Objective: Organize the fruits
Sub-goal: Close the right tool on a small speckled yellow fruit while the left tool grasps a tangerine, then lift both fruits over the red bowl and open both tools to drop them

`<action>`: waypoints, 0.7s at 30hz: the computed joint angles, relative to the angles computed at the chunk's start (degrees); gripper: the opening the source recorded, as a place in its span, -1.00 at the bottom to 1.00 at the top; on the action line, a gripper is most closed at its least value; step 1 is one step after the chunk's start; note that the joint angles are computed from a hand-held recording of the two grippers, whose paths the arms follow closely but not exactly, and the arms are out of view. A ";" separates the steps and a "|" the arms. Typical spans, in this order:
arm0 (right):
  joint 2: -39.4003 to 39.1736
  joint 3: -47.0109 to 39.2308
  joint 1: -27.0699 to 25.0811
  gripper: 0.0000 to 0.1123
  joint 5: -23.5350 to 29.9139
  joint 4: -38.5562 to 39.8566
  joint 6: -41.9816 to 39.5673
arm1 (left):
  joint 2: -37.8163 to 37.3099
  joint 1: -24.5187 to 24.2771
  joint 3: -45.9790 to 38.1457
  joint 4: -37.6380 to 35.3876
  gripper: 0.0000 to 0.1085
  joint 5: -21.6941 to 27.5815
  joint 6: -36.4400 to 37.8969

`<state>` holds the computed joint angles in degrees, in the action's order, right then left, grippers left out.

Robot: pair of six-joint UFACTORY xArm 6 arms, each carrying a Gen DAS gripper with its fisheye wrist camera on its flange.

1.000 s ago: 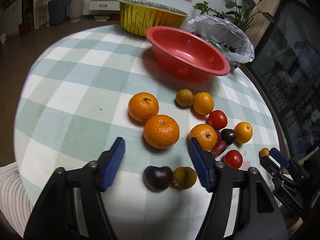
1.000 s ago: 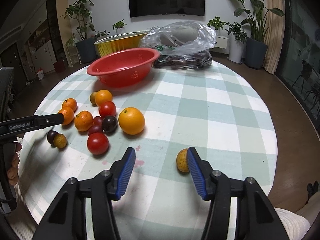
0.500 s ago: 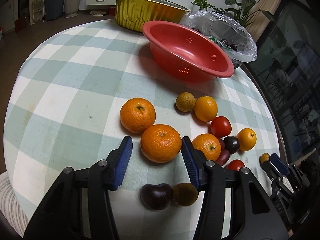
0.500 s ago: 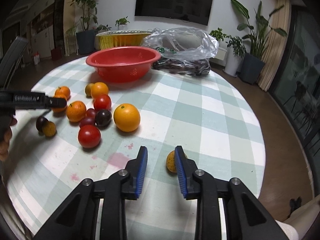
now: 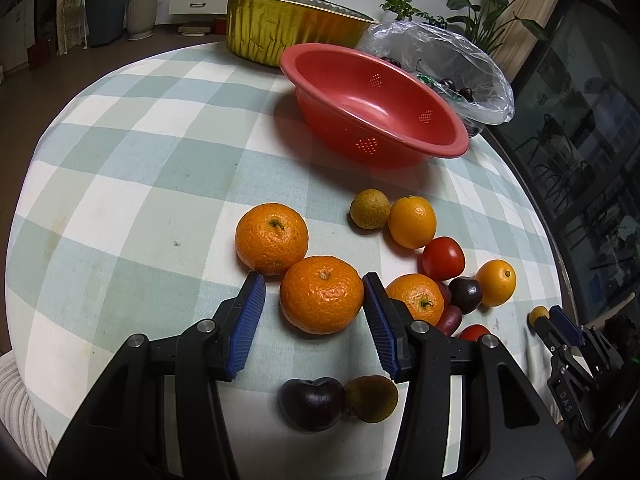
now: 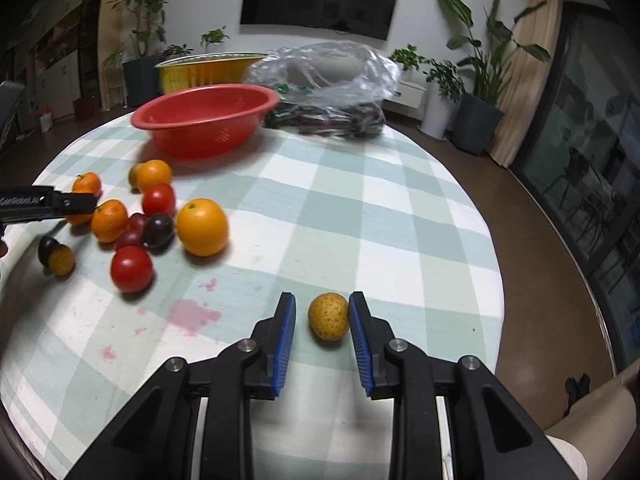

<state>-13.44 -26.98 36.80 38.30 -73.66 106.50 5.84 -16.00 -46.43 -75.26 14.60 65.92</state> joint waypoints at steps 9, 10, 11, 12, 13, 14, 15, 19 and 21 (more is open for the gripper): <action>-1.80 2.54 -5.64 -0.52 -7.35 -0.56 3.68 | -0.39 1.66 -0.09 -0.14 -0.28 3.90 -0.46; -2.10 2.86 -6.21 -0.52 -8.21 -0.95 4.21 | -0.37 1.60 -0.11 -0.19 -0.28 3.87 -0.46; -2.36 3.16 -6.81 -0.52 -9.21 -1.57 4.97 | -0.41 1.63 -0.08 -0.24 -0.28 3.98 -0.50; -2.41 3.28 -7.07 -0.52 -9.73 -1.75 5.25 | -0.42 1.77 -0.06 -0.23 -0.28 4.20 -0.48; -2.53 3.39 -7.30 -0.52 -10.16 -1.79 5.32 | -0.46 1.99 -0.04 -0.19 -0.29 4.56 -0.55; -2.64 3.49 -7.31 -0.52 -10.32 -1.75 5.36 | -0.50 2.11 -0.03 -0.18 -0.29 4.82 -0.59; -2.76 3.59 -7.33 -0.52 -10.43 -1.69 5.29 | -0.56 2.36 0.02 -0.26 -0.29 5.28 -0.48; -3.55 4.40 -9.40 -0.52 -14.00 -3.43 7.30 | -0.69 3.19 -0.01 -0.15 -0.29 6.89 -1.02; -4.05 4.94 -11.19 -0.52 -17.03 -6.21 10.16 | -0.88 3.81 0.08 0.11 -0.29 8.00 -1.31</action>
<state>-17.49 -22.05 25.60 21.27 -79.87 116.66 4.96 -12.19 -46.35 -75.15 22.60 64.61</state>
